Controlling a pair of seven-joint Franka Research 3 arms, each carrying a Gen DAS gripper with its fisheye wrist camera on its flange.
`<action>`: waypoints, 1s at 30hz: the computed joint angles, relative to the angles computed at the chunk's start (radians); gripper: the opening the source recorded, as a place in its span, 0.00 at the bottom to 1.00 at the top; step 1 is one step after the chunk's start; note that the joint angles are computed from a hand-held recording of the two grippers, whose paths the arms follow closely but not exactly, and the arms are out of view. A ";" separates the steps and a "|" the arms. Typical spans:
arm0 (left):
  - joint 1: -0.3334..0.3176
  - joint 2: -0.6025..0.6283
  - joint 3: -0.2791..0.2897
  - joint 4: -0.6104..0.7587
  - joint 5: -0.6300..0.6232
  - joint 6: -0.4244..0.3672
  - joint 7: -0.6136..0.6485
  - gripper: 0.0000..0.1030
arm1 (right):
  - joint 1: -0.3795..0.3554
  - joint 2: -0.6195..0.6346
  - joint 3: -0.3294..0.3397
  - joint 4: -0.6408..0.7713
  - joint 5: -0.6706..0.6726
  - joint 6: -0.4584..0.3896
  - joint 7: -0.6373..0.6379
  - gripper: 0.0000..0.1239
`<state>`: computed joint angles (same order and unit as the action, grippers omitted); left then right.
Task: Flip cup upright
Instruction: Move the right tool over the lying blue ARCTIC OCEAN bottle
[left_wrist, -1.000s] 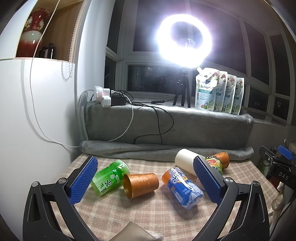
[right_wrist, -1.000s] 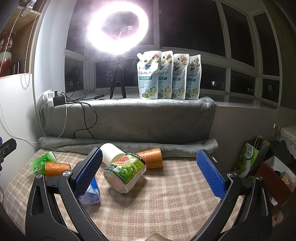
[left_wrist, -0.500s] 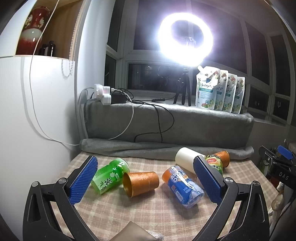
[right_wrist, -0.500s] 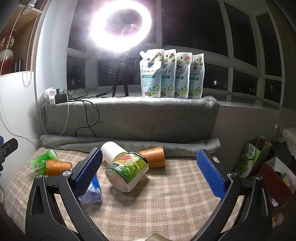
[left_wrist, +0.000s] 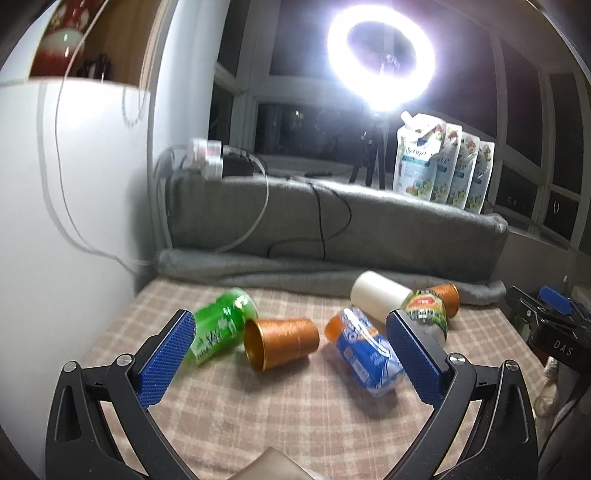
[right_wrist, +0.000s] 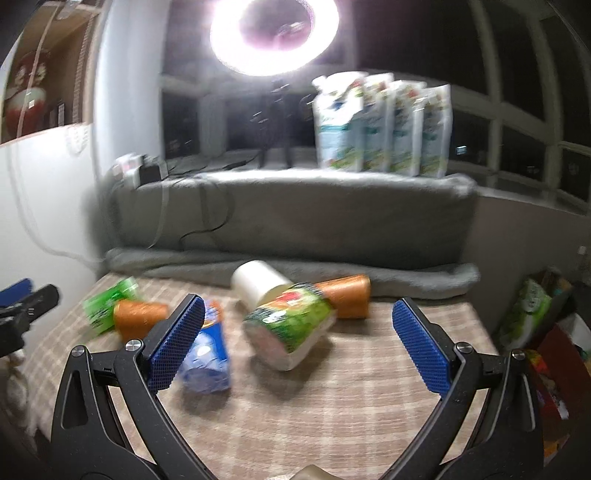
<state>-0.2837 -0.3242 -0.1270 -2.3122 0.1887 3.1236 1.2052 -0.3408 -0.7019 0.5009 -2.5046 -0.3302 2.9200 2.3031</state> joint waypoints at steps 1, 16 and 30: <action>-0.039 0.002 0.035 -0.001 -0.024 -0.015 0.021 0.99 | 0.050 0.037 -0.039 0.010 0.017 0.003 -0.037 0.83; -0.076 -0.035 0.093 -0.060 -0.249 -0.154 0.158 0.99 | 0.565 0.443 -0.423 0.300 0.449 -0.226 -0.636 0.75; -0.064 -0.063 0.099 -0.092 -0.298 -0.185 0.185 0.99 | 0.572 0.716 -0.443 0.627 0.392 -0.545 -0.653 0.63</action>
